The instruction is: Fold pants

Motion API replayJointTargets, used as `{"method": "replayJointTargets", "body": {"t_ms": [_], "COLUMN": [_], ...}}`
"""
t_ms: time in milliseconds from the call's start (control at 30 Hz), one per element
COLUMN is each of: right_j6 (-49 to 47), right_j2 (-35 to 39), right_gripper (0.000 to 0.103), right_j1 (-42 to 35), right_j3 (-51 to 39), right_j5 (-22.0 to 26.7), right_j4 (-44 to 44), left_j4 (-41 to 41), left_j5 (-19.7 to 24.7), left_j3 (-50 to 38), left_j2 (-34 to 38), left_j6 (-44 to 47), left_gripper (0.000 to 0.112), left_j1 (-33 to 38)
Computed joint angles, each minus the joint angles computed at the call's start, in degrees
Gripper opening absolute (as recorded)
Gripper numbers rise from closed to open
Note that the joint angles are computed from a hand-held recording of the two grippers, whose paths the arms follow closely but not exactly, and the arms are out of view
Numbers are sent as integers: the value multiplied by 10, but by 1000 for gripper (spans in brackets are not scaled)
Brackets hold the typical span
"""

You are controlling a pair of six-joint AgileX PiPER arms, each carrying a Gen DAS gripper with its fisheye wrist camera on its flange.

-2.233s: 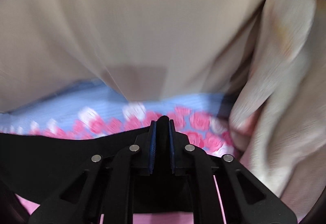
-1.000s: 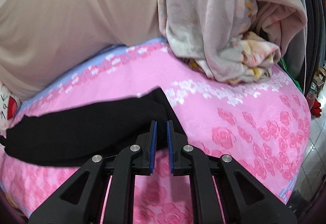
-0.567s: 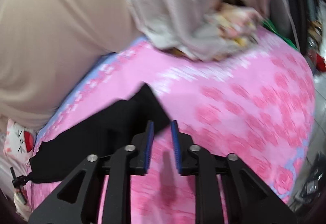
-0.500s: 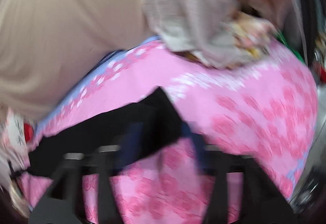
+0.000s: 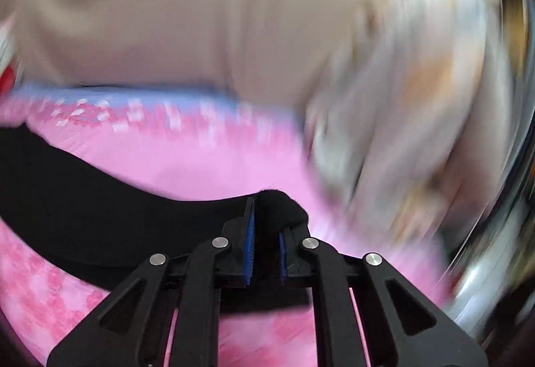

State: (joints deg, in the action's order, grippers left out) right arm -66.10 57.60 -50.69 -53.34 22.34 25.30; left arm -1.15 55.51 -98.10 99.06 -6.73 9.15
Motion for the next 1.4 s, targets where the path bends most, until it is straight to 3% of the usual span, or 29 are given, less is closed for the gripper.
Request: {"method": "replayJointTargets", "body": {"t_ms": [33, 133, 167, 233, 300, 333, 367, 433, 500, 567, 600, 633, 667, 700, 833, 900, 933, 1000, 1100, 1200, 1267, 1300, 1400], "right_j6": [13, 113, 111, 85, 39, 14, 7, 27, 75, 123, 131, 142, 163, 167, 149, 180, 222, 248, 200, 103, 78, 80, 98], "right_j2": [8, 66, 73, 67, 62, 70, 91, 164, 216, 260, 271, 280, 275, 258, 177, 178, 201, 281, 269, 227, 227, 235, 282], "right_gripper": [18, 61, 61, 61, 64, 71, 77, 79, 79, 78, 72, 40, 16, 13, 11, 18, 22, 22, 22, 23, 22, 22, 21], "right_j1": [-2, -51, -86, -133, -173, -197, -218, -241, -230, -193, -172, -147, -111, -87, -45, -11, -6, -37, -91, -148, -156, -142, -120], "right_j3": [9, 34, 54, 56, 19, -10, -46, -127, -176, -205, -202, -201, -188, -174, -167, -150, -155, -170, -143, -147, -159, -157, -154], "right_j5": [2, 2, -24, -5, 69, 119, 176, 286, 328, 326, 318, 309, 278, 244, 144, 65, 59, 79, 72, 168, 250, 256, 201], "right_j4": [-57, -203, -213, -164, -49, 8, 65, 129, 136, 99, 77, 47, -1, -25, -15, -110, -167, -216, -117, 55, 109, 101, 30], "left_j4": [0, 41, 64, 101, 100, 97, 98, 101, 108, 114, 123, 126, 128, 128, 137, 144, 150, 166, 170, 166, 172, 177, 194], "left_j5": [0, 1, -4, -5, 3, 6, 9, 11, 18, 17, 10, 6, 4, 6, 24, 23, 19, 8, 5, 20, 21, 21, 14], "left_j3": [8, 33, 39, 43, 26, 19, 9, -1, -8, -1, 9, 14, 18, 15, -9, -12, -9, 3, 8, -11, -19, -22, -21], "left_j2": [9, 42, 47, 55, 62, 65, 71, 82, 92, 91, 87, 84, 82, 84, 98, 102, 102, 99, 97, 106, 113, 117, 121], "left_j6": [0, -25, -39, -65, -75, -79, -91, -104, -116, -125, -131, -133, -135, -136, -141, -148, -153, -163, -164, -158, -165, -173, -193], "left_gripper": [53, 53, 53, 53, 53, 53, 53, 55, 55, 56, 56, 56, 56, 56, 56, 60, 60, 61, 61, 62, 62, 62, 63], "left_j1": [-17, -68, -80, -97, -96, -93, -93, -92, -94, -98, -101, -102, -102, -101, -103, -108, -111, -116, -117, -114, -116, -118, -123]}}
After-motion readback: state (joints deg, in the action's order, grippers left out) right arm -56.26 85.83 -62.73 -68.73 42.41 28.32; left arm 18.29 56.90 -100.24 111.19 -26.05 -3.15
